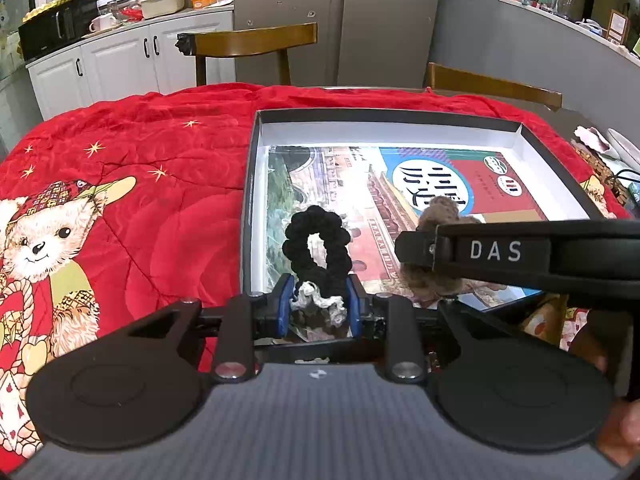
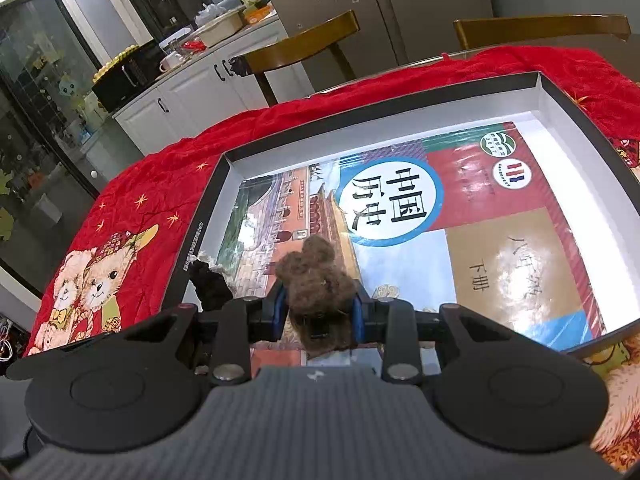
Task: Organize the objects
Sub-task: 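Carry the black scrunchie with left tool while right tool carries the plush over the box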
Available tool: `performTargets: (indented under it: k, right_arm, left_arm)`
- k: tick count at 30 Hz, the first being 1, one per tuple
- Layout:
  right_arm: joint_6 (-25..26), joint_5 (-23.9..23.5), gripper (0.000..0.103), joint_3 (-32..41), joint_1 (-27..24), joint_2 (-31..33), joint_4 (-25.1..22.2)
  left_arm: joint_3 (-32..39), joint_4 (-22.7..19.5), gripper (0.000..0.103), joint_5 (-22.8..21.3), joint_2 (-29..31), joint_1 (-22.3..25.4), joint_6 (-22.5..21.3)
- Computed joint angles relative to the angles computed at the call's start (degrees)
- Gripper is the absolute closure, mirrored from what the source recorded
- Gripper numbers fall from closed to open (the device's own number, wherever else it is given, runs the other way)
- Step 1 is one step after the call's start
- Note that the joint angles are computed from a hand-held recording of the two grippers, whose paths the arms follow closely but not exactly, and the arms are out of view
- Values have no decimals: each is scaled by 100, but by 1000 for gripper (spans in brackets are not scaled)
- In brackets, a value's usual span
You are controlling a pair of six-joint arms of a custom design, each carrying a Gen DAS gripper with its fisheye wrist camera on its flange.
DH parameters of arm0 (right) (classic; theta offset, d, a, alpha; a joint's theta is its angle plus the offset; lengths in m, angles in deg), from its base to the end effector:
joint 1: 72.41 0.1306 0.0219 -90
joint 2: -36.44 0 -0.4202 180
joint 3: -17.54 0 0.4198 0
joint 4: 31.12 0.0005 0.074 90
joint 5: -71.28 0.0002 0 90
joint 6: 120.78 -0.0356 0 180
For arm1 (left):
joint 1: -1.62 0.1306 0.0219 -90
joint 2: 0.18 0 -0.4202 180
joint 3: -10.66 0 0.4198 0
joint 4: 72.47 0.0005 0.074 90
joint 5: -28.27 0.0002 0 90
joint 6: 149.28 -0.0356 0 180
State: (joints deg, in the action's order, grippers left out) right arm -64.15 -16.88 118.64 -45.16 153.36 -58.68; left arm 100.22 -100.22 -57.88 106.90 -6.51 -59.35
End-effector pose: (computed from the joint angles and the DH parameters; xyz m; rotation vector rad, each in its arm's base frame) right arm 0.6191 0.3170 0.3154 0.1435 2.3754 0.4845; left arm 0.6159 -0.0909 0.3279 0.2016 2.3549 -0.1476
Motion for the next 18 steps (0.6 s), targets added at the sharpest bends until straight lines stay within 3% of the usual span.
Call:
performTargets:
  k: [10,18]
  right_arm:
    - [-60,4,66,-17,1,-1,43]
    - [-55,-30,62,-91,-17,-27,156]
  left_arm:
    - [-30,34,71,261,-25,55,104]
    - [-69,116,67,42,-69,7,26]
